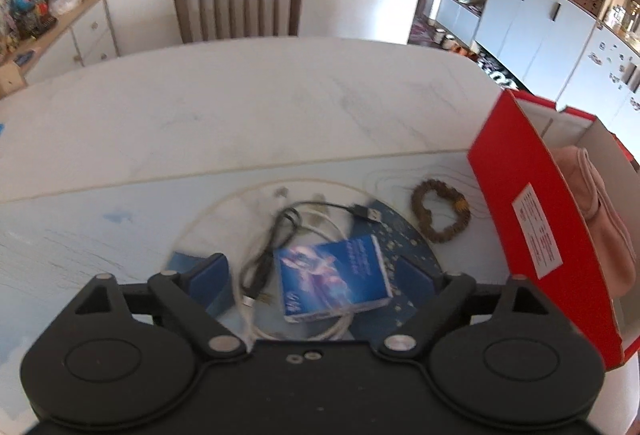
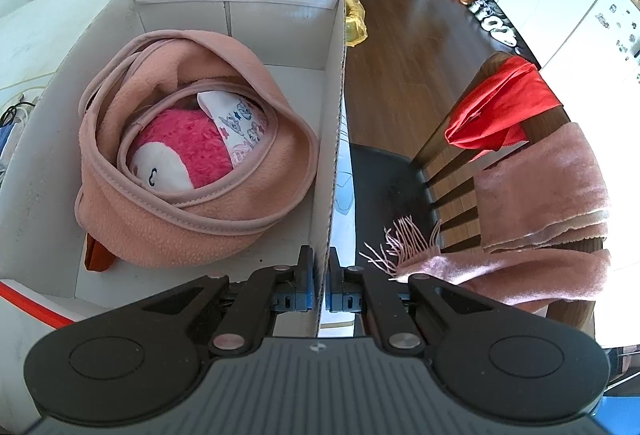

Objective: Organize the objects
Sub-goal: 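Move the left gripper back toward the blue card box on the table, then grasp the blue card box with the left gripper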

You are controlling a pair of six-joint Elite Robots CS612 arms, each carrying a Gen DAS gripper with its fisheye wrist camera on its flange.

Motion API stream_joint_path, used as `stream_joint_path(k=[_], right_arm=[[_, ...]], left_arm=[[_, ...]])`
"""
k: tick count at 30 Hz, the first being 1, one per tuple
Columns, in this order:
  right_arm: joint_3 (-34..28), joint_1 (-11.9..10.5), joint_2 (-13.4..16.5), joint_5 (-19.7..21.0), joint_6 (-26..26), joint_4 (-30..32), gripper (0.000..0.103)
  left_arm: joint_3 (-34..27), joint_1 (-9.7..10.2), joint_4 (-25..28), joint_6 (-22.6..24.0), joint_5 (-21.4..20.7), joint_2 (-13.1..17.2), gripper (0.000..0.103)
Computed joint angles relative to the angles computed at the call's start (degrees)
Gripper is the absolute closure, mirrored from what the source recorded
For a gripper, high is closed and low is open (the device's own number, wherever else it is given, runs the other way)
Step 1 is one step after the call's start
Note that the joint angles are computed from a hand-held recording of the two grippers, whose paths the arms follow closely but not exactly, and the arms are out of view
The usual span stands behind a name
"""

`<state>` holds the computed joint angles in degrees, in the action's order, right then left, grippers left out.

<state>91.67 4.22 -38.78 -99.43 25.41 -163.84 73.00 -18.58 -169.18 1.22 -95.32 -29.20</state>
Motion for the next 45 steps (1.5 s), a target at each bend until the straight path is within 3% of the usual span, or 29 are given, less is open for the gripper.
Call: stream_joint_path(k=[11, 16, 18, 31, 39, 45], right_arm=[[0.1, 0.0, 0.0, 0.0, 0.2, -0.1, 0.098], [0.1, 0.0, 0.0, 0.1, 0.0, -0.3, 0.098], [0.1, 0.0, 0.0, 0.0, -0.1, -0.3, 0.098], [0.2, 0.0, 0.1, 0.2, -0.5, -1.1, 0.098], [0.3, 0.0, 0.2, 0.4, -0.7, -1.5, 0.098], [0.6, -0.1, 0.2, 0.6, -1.0, -2.3, 0.098]], left_arm=[[-2.5, -1.15, 5.3, -2.1, 1.0, 2.2, 0.012], [-3.9, -1.16, 7.4, -4.7, 1.7, 3.1, 0.027], [-4.3, -1.18, 8.0, -5.7, 1.9, 3.3, 0.027], [-0.5, -1.44, 3.6, -6.5, 2.4, 0.3, 0.029], [3.5, -1.95, -1.8, -5.3, -1.0, -3.1, 0.029], [5.1, -3.32, -4.8, -1.9, -3.7, -4.6, 0.029]])
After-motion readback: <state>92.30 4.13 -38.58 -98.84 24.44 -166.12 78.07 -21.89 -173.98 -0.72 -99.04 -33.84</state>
